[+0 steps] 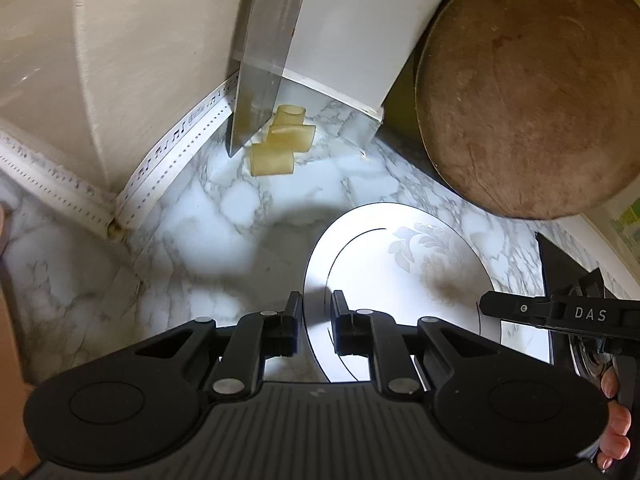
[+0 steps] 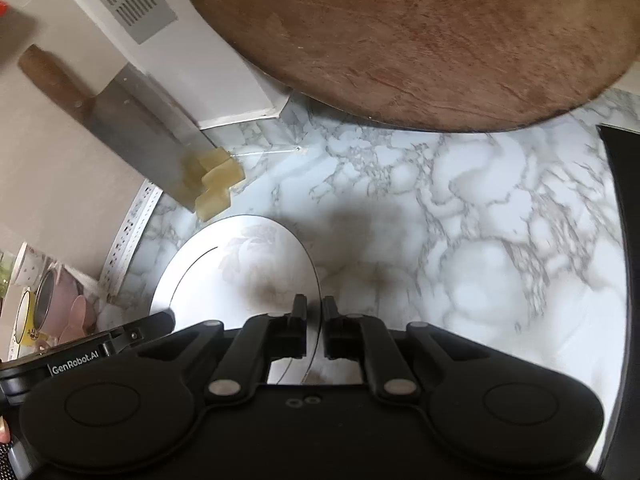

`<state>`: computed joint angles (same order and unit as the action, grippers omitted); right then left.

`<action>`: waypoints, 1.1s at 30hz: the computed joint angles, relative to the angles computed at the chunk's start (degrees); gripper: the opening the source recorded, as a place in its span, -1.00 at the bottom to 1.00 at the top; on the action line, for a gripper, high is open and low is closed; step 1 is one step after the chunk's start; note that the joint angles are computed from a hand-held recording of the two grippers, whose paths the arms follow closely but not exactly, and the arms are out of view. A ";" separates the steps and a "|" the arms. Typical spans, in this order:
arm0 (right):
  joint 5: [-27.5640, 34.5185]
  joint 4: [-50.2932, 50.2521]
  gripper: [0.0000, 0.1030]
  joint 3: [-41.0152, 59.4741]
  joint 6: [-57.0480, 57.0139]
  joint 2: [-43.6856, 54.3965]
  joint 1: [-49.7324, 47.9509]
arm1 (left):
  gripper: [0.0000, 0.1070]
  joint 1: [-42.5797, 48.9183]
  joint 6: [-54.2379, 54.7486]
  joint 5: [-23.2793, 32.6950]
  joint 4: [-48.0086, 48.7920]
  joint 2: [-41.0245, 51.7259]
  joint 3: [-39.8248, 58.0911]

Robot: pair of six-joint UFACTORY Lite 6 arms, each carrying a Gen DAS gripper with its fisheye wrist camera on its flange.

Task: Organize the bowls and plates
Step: 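Carry the small white plate with both tools and lower it onto the large plate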

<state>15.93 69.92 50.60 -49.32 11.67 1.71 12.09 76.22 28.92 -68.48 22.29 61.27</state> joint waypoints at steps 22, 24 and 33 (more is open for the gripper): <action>-2.42 13.37 -0.85 -33.87 -4.83 -31.13 3.92 | -0.75 10.57 17.16 4.80 -1.98 -17.20 -24.87; -2.61 15.44 -0.85 -35.80 -6.01 -32.08 4.36 | -0.75 10.94 18.54 4.38 -2.34 -17.74 -26.42; -2.98 25.47 -0.85 -42.19 -15.14 -35.91 5.23 | -0.75 11.83 25.37 3.13 -6.00 -18.47 -30.93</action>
